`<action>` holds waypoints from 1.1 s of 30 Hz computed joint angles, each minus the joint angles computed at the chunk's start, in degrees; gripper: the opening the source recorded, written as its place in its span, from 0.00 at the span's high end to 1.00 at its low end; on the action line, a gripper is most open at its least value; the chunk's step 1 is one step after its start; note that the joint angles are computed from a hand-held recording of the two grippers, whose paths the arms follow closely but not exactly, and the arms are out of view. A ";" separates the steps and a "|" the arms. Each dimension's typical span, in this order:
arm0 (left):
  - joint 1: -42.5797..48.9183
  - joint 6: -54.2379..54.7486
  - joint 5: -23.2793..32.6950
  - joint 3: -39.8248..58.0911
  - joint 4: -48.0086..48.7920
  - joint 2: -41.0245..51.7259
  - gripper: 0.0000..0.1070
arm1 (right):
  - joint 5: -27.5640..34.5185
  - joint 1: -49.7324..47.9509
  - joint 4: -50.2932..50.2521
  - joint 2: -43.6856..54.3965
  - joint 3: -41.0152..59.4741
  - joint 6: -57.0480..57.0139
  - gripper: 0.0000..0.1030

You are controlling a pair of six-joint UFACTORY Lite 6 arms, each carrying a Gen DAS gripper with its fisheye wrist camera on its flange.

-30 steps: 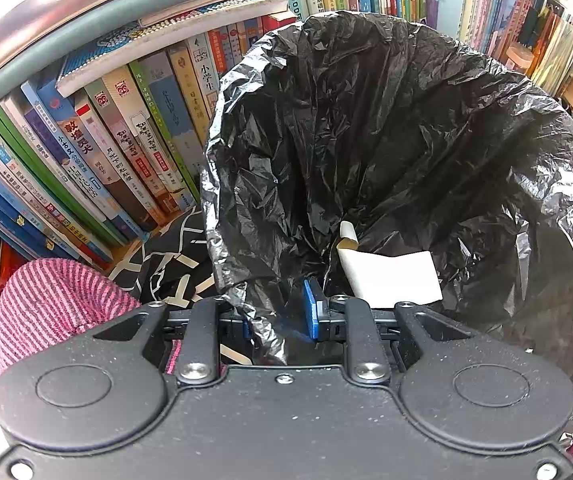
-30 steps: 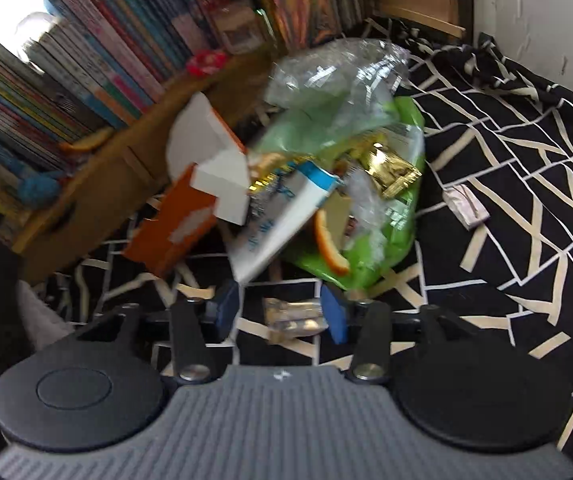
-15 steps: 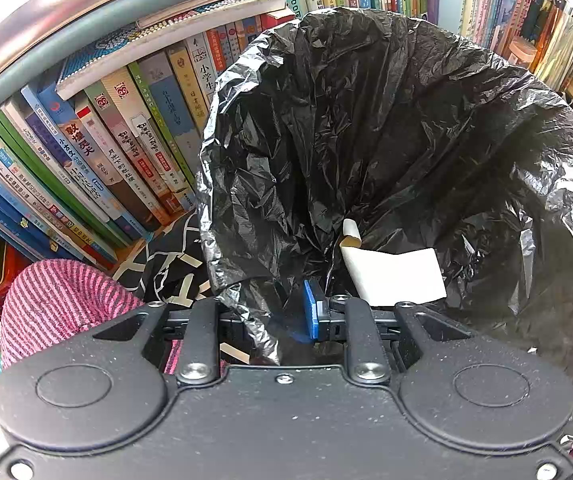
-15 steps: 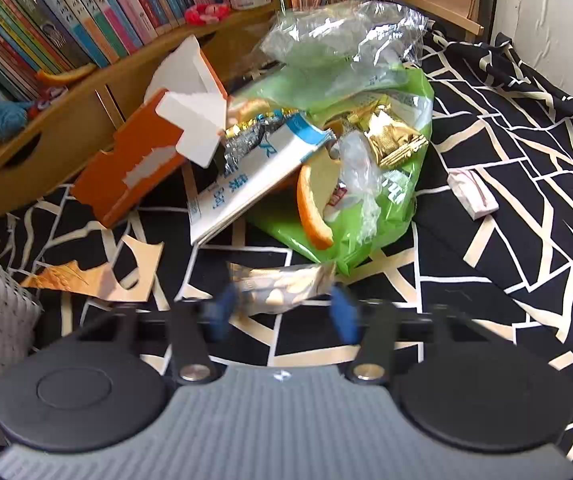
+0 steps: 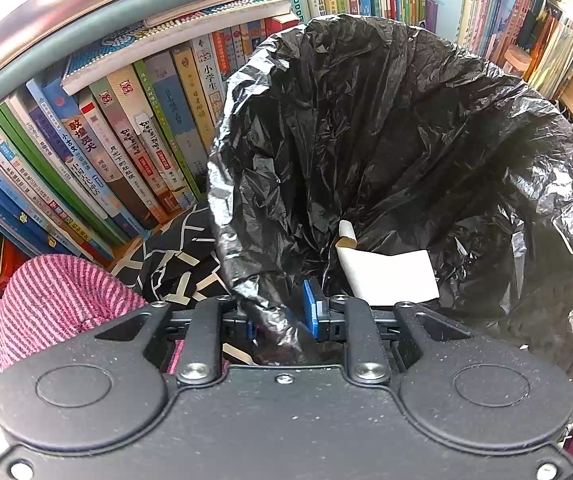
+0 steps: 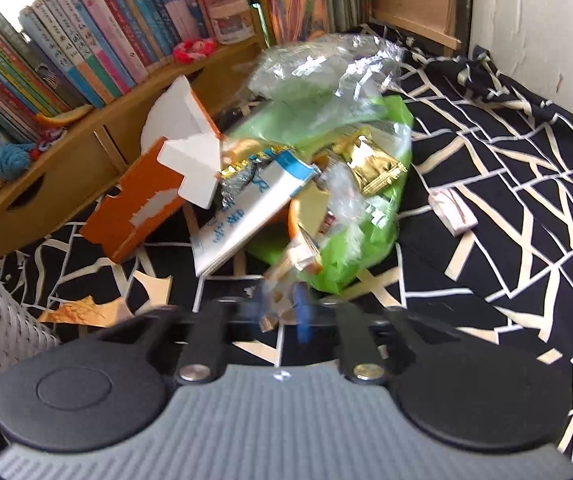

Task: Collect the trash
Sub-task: 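Grasp a gold-and-clear wrapper from the pile with the right tool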

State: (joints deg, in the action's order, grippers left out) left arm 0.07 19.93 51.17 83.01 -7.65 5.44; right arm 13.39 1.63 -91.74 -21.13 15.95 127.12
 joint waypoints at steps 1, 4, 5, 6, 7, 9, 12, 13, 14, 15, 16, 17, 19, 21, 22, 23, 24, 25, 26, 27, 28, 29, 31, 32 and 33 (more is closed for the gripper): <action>0.25 0.37 0.09 0.01 -0.29 -0.08 0.81 | 0.04 -0.13 -2.98 0.04 -0.50 3.41 0.28; 0.39 0.56 -0.02 -0.21 -0.44 -0.41 0.81 | 0.68 0.14 -9.23 0.95 -1.12 9.55 0.19; 0.25 0.41 -0.08 -0.28 -0.27 -0.50 0.81 | 1.33 0.45 -11.41 2.13 -0.91 11.72 0.15; 0.14 0.31 -0.20 -0.39 -0.10 -0.58 0.81 | 2.17 0.85 -15.10 3.36 -0.88 15.44 0.10; 0.00 0.18 -0.35 -0.62 0.10 -0.76 0.81 | 2.58 0.89 -19.41 4.68 -0.83 19.36 0.07; -0.25 -0.07 -0.57 -1.04 0.44 -1.11 0.81 | 4.03 1.59 -24.02 7.96 -0.24 23.71 0.03; -0.42 -0.31 -0.65 -1.19 0.68 -1.22 0.81 | 5.08 2.02 -29.43 12.59 0.56 28.47 0.06; -0.44 -0.33 -0.61 -1.18 0.74 -1.24 0.81 | 5.45 2.46 -29.53 13.23 0.50 29.09 0.17; -0.51 -0.42 -0.59 -1.17 0.83 -1.25 0.81 | 7.01 3.89 -27.45 12.75 -0.07 27.60 0.23; -0.53 -0.48 -0.57 -1.12 0.87 -1.21 0.81 | 7.30 4.49 -24.64 12.22 -0.06 24.71 0.37; -0.56 -0.52 -0.58 -1.10 0.92 -1.18 0.81 | 7.48 4.75 -21.97 11.42 -0.10 21.86 0.62; -0.54 -0.44 -0.59 -1.11 0.89 -1.19 0.81 | 7.28 4.50 -19.00 10.82 0.13 18.77 0.77; -0.56 -0.42 -0.60 -1.11 0.94 -1.06 0.81 | 6.19 3.24 -16.29 8.42 -0.49 16.21 0.92; -0.69 -0.56 -0.65 -1.06 1.16 -0.92 0.81 | 5.77 2.46 -15.62 6.20 -1.52 15.67 0.94; -0.68 -0.54 -0.60 -0.93 1.14 -0.81 0.81 | 5.41 1.94 -15.43 5.52 -1.81 15.34 0.94; -0.70 -0.60 -0.60 -0.93 1.14 -0.81 0.81 | 5.11 1.53 -14.86 4.95 -1.93 14.68 0.95; -0.67 -0.59 -0.58 -0.91 1.11 -0.79 0.81 | 4.87 1.20 -14.88 4.33 -2.22 14.63 0.95; -0.71 -0.64 -0.63 -0.87 1.11 -0.70 0.81 | 4.80 0.88 -14.68 3.86 -2.41 14.36 0.95; -0.73 -0.64 -0.61 -0.83 1.12 -0.67 0.81 | 4.70 0.74 -14.06 3.35 -2.53 13.67 0.95; -0.73 -0.64 -0.61 -0.83 1.12 -0.67 0.81 | 4.58 0.56 -13.35 2.68 -2.67 12.82 0.95; -0.73 -0.64 -0.61 -0.83 1.12 -0.67 0.81 | 4.69 0.56 -12.86 2.43 -2.60 12.31 0.93; -0.73 -0.64 -0.61 -0.83 1.12 -0.67 0.81 | 5.17 1.01 -11.74 2.57 -2.27 11.49 0.86; -0.74 -0.61 -0.65 -0.89 1.12 -0.58 0.81 | 6.35 1.75 -14.44 2.98 -2.12 14.27 0.46; -0.76 -0.61 -0.72 -0.97 1.18 -0.57 0.81 | 5.73 1.48 -18.84 2.88 -2.34 17.91 0.36; -0.75 -0.54 -0.74 -1.03 1.17 -0.62 0.81 | 5.43 1.76 -21.43 2.81 -2.45 19.84 0.31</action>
State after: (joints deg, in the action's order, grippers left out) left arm -0.68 19.38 50.43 81.98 -6.49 4.82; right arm 18.82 3.39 -113.17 -18.32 13.50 146.96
